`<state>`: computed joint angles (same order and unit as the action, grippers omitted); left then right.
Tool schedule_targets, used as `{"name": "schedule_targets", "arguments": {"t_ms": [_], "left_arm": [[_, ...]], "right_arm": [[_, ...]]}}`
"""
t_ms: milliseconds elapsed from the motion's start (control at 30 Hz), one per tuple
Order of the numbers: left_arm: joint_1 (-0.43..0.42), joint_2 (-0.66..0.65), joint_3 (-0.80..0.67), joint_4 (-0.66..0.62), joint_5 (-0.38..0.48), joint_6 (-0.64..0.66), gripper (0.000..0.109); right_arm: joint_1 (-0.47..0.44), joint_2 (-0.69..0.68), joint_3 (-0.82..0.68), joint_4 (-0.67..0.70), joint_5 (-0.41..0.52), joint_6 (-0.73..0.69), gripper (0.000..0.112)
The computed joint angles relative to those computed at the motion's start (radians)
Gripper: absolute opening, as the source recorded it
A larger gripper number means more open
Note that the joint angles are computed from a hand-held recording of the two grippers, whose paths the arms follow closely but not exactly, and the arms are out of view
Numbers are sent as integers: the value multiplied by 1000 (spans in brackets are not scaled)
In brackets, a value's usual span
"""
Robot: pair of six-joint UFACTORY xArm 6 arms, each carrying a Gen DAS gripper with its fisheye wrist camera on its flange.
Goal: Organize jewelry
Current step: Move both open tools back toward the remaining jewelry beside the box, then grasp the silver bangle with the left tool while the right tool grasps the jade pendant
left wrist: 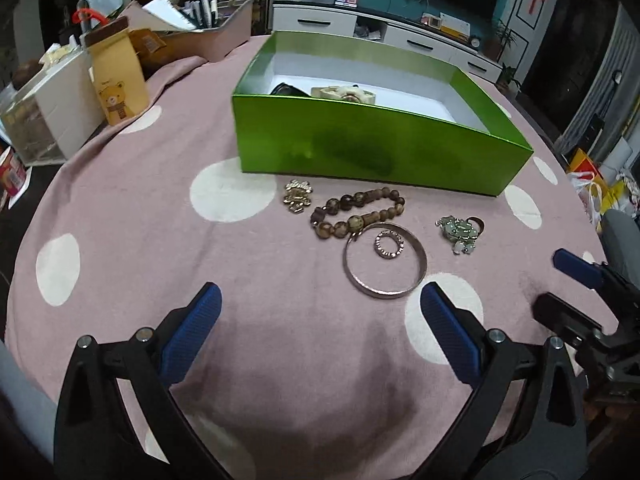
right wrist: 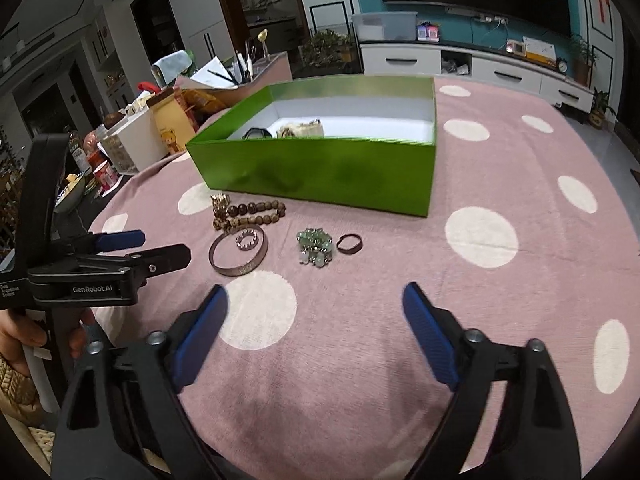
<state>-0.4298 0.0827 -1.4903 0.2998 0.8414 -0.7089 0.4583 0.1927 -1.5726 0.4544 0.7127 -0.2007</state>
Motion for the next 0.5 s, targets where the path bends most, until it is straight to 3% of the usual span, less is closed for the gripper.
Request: {"name": "schedule_targets", "arguments": {"t_ms": [233,500], "left_arm": [[4,53,-51,-34,5,49,73],[9,100,-92,-60,8,91,43]], "right_arm": [[1,80,-77,33,32,-17,53],[14,166,-171,11,67,-29,38]]}}
